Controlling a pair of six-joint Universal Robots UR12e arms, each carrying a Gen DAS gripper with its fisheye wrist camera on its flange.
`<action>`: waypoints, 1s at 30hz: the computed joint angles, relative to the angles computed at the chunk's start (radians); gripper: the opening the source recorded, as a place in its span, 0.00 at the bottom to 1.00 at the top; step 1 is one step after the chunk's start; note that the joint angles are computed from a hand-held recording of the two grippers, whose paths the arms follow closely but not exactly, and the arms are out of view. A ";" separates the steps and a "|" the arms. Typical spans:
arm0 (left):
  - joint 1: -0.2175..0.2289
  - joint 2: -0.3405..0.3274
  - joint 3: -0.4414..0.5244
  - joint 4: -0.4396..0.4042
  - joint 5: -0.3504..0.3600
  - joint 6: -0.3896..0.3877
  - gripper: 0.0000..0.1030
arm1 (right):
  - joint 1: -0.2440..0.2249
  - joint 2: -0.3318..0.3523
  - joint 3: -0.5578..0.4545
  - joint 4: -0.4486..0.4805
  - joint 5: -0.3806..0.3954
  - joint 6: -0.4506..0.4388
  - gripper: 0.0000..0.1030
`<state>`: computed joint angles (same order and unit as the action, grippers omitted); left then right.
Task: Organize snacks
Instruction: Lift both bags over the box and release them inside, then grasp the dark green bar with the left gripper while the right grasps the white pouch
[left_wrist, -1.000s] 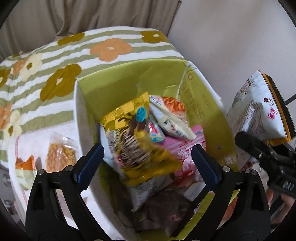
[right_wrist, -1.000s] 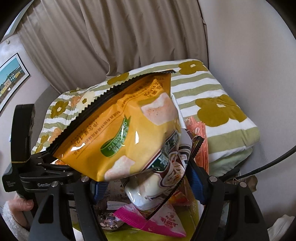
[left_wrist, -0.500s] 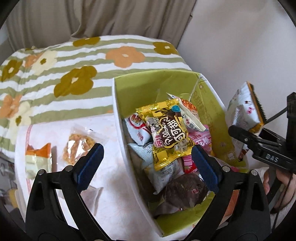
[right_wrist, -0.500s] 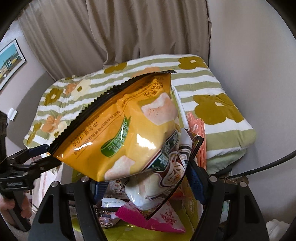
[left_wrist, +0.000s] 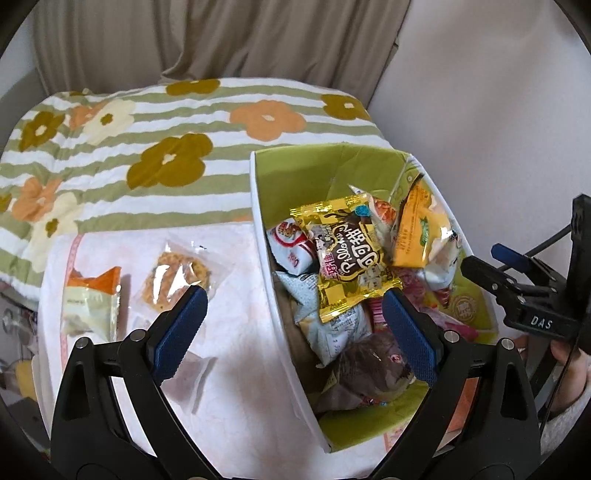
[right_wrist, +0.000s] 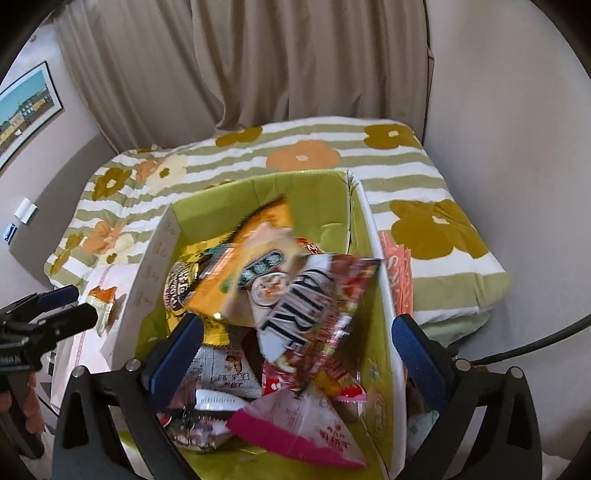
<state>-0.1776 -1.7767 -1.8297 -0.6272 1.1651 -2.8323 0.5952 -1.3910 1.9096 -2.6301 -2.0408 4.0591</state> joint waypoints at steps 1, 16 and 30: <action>0.000 0.005 -0.004 0.006 0.003 -0.005 0.92 | 0.003 -0.003 0.003 -0.010 0.003 -0.007 0.99; 0.044 0.133 -0.140 0.189 0.078 -0.118 0.92 | 0.046 0.015 -0.052 -0.160 0.049 -0.294 0.99; 0.178 0.186 -0.217 0.164 0.213 -0.266 0.92 | 0.046 0.171 -0.242 -0.181 0.266 -0.544 0.99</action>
<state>-0.0001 -1.5909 -2.0470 -0.4630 1.3781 -3.0983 0.6413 -1.2200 1.6672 -2.8112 -1.7751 3.5155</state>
